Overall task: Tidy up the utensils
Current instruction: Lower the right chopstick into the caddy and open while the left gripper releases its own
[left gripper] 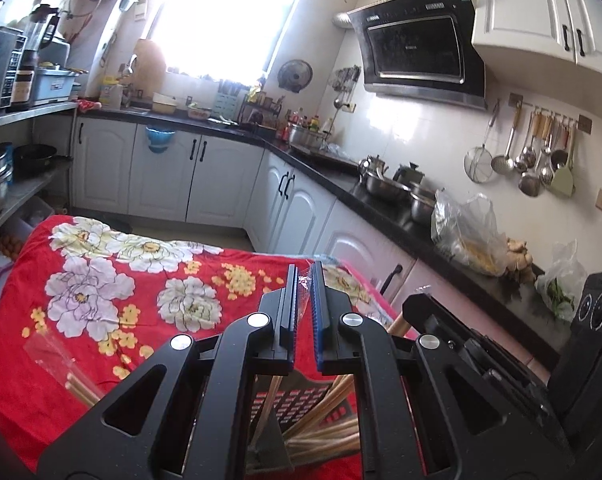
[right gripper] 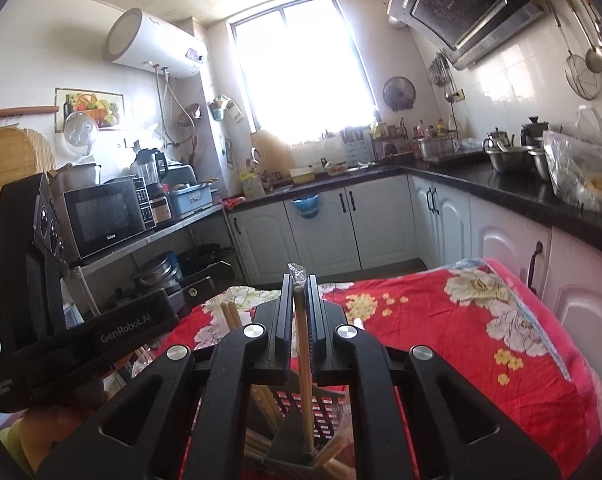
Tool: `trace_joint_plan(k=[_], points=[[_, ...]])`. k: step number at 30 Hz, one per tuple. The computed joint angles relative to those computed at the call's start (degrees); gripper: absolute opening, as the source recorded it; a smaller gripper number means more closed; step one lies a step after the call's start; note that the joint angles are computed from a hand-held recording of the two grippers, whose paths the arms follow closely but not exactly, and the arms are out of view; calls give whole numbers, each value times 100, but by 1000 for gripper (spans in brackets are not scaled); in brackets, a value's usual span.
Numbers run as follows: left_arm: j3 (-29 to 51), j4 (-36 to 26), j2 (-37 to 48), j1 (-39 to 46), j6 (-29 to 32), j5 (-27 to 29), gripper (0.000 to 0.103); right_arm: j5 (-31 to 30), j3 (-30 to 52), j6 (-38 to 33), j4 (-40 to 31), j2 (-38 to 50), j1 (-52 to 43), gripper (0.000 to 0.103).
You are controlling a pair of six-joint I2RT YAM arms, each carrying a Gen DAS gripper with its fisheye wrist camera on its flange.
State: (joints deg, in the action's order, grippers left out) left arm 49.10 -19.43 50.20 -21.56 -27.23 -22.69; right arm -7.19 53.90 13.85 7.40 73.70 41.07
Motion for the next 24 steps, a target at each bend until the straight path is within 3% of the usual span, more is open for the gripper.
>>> trace_joint_plan(k=[14,17,24], points=[[-39,-776,-263,-435,-237,-141,3,18,-171,88,-654,-471,-68,8],[-29,-984,-392,-550,-339,-163,15,51,-169,50,-770,-521,-56,11],[50,-1458,-662,-1030,-544,-524,23,90,-198,5,-1096,-785,-41,21]])
